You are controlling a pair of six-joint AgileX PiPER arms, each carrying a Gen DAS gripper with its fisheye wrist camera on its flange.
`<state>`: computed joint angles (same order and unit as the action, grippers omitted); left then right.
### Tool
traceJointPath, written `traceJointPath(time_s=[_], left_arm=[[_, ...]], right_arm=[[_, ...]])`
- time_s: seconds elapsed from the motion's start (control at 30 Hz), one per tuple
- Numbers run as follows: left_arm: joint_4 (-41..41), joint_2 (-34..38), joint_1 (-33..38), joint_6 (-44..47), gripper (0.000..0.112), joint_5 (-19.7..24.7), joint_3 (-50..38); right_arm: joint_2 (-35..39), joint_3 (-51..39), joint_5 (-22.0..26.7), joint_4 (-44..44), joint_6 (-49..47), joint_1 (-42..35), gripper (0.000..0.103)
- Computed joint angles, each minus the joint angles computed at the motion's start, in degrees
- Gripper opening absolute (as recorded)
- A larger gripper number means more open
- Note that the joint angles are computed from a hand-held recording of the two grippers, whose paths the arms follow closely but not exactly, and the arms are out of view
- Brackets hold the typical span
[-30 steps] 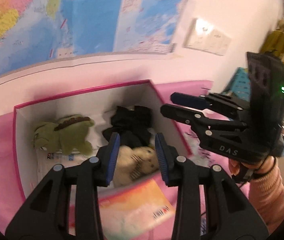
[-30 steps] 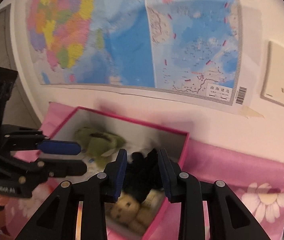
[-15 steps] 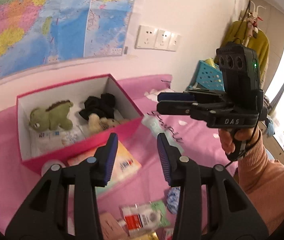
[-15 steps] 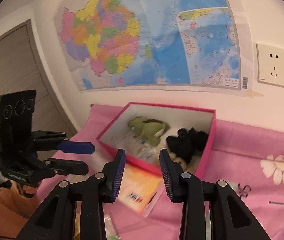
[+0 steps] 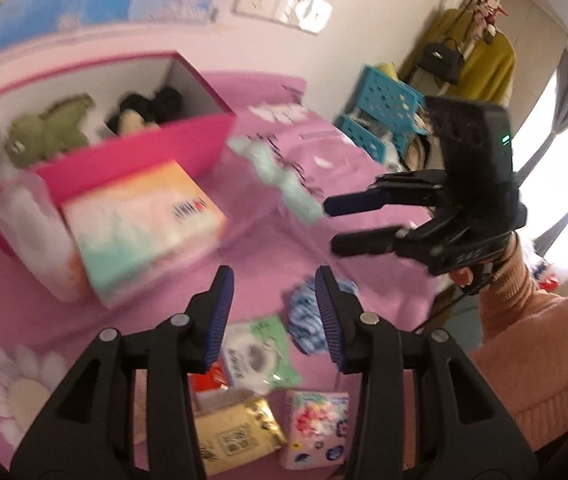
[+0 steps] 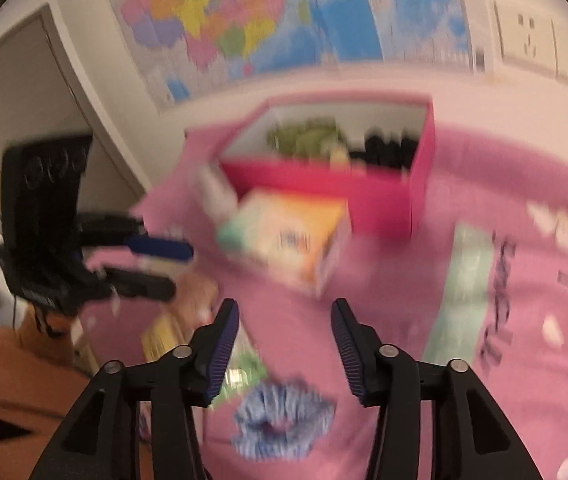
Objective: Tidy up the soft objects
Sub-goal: 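Grasp the blue gingham scrunchie on the bedspread with the right gripper, then carry the scrunchie into the pink box and open the right gripper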
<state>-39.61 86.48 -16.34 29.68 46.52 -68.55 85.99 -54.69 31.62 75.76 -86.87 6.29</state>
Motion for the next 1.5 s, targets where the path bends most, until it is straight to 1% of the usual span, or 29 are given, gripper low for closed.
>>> traceJointPath(time_s=[0.07, 0.17, 0.4, 0.47, 0.5, 0.53, 0.57, 0.63, 0.73, 0.93, 1.17, 1.27, 1.33, 1.43, 1.5], left_arm=[[0.2, 0.2, -1.2, 0.0, 0.044, -0.9, 1.1], [-1.6, 1.3, -1.9, 1.7, 0.044, -0.1, 2.0], [-2.3, 4.7, -4.3, 1.8, 0.044, 0.5, 2.3], [-2.6, 5.5, -4.8, 2.0, 0.044, 0.7, 2.2], [-2.8, 6.0, -5.0, 2.0, 0.044, 0.9, 2.1], [-2.8, 6.6, -5.3, 1.9, 0.044, 1.0, 2.0], [-2.9, 6.9, -5.5, 1.9, 0.044, 1.0, 2.1], [-3.2, 7.8, -5.6, 1.9, 0.047, 1.4, 1.8], [-4.0, 8.7, -6.0, 2.3, 0.051, 1.5, 1.7], [-5.6, 10.9, -5.4, 2.6, 0.052, 2.3, 0.3], [-7.7, 11.5, -4.4, 3.7, 0.051, 2.2, -2.6], [-8.3, 11.0, -3.6, 3.7, 0.051, 1.9, -4.5], [-6.9, 10.2, -3.1, 2.2, 0.051, 1.0, -6.1], [-4.9, 9.9, -2.2, 0.5, 0.051, 1.0, -9.2], [-2.0, 10.2, -1.7, -2.1, 0.051, 0.6, -12.6]], right_arm=[[1.5, 1.0, -1.2, -2.1, 1.3, 0.4, 0.053], [4.2, 2.0, -2.0, -4.8, 3.5, 0.5, 0.053], [6.5, 4.4, -0.8, -1.7, -0.2, -0.2, 0.052], [6.9, 4.5, -1.6, -1.3, -0.9, 0.2, 0.045], [7.2, 4.7, -2.0, -0.9, -1.2, 0.4, 0.034], [7.4, 4.8, -2.5, -0.7, -1.4, 0.4, 0.029], [7.6, 5.0, -2.8, 0.0, -2.1, 0.3, 0.021], [7.3, 5.5, -2.5, 1.6, -3.7, -0.1, 0.015], [6.7, 6.1, -1.3, 4.7, -6.9, -0.5, 0.012], [3.6, 6.1, 0.3, 8.3, -10.5, -1.0, 0.01], [-0.4, 4.6, 0.8, 8.6, -11.3, -0.4, 0.009], [-1.5, 2.5, 0.8, 8.3, -11.3, 0.1, 0.009], [-1.9, 0.7, 0.6, 8.1, -10.9, 0.4, 0.009], [-2.0, -2.5, 0.6, 7.2, -10.4, 0.7, 0.009], [-1.7, -5.2, 0.0, 6.4, -9.5, 1.2, 0.009]])
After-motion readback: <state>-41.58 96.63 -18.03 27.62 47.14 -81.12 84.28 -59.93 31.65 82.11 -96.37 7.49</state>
